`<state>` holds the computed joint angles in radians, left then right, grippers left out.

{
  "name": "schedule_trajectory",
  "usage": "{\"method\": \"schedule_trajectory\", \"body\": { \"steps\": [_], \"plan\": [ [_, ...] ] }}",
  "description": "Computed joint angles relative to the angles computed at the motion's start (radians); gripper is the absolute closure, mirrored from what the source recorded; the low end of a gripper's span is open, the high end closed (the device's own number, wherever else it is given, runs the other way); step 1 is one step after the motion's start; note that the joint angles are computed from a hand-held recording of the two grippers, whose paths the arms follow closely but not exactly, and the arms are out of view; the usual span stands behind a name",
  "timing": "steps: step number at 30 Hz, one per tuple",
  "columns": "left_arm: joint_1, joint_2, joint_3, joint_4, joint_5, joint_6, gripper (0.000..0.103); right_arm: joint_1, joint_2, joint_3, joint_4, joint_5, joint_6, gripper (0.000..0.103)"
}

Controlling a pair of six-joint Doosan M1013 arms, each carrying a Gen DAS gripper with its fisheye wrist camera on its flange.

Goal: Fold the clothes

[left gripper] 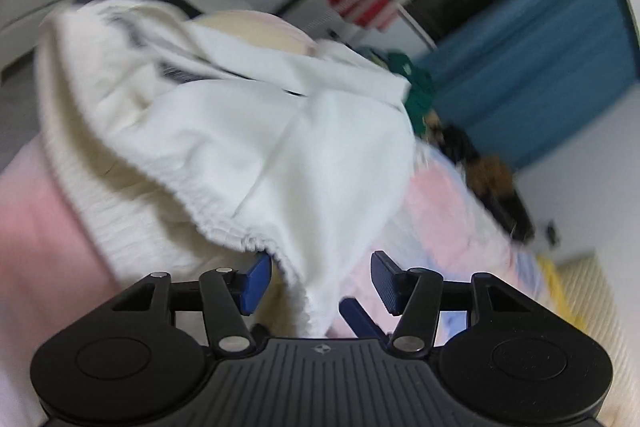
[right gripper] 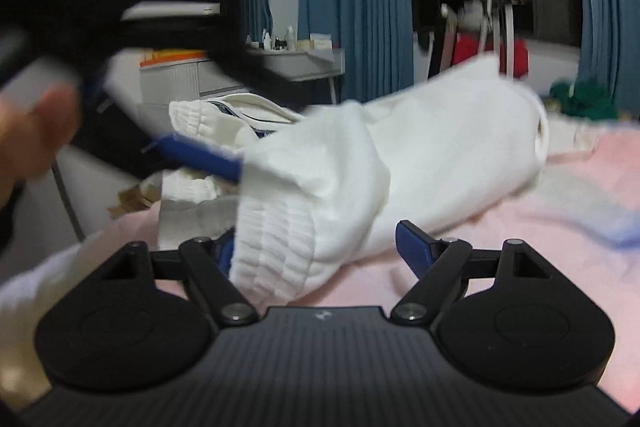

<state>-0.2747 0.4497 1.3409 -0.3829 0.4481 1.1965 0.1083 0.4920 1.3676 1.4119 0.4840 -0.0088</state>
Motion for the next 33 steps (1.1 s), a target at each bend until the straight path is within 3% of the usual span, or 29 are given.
{"method": "schedule_trajectory", "body": {
  "steps": [4,6,9,13,18,21,24,27,30,33],
  "plan": [
    [-0.013,0.018,-0.062,0.138,0.092,-0.017,0.046,0.021,-0.01,0.038,0.269,-0.054,-0.355,0.023],
    [-0.012,0.019,-0.075,0.158,0.121,-0.03,0.046,0.026,-0.011,0.05,0.362,-0.013,-0.521,0.023],
    [-0.016,0.005,-0.059,0.192,0.106,-0.064,0.046,0.014,-0.009,0.053,0.326,0.119,-0.583,0.023],
    [-0.031,-0.028,-0.029,0.279,0.068,-0.14,0.042,-0.016,-0.017,0.048,0.259,0.186,-0.585,0.023],
    [-0.073,-0.05,-0.012,0.468,-0.035,-0.329,0.035,-0.078,-0.026,-0.002,0.137,0.203,-0.436,0.023],
    [-0.109,-0.023,-0.058,0.654,-0.032,-0.487,0.034,-0.112,-0.043,-0.033,0.041,0.159,-0.246,0.023],
    [-0.147,0.031,-0.142,0.803,0.027,-0.601,0.034,-0.156,-0.057,-0.08,-0.116,0.129,0.057,0.023],
    [-0.181,0.12,-0.286,0.888,0.131,-0.609,0.034,-0.21,-0.058,-0.124,-0.211,0.137,0.336,0.023],
    [-0.196,0.228,-0.461,0.855,0.21,-0.507,0.033,-0.248,-0.059,-0.124,-0.199,0.078,0.459,0.023],
    [-0.205,0.373,-0.709,0.811,0.329,-0.407,0.032,-0.27,-0.039,-0.134,-0.222,0.016,0.544,0.024]
  ]
}}
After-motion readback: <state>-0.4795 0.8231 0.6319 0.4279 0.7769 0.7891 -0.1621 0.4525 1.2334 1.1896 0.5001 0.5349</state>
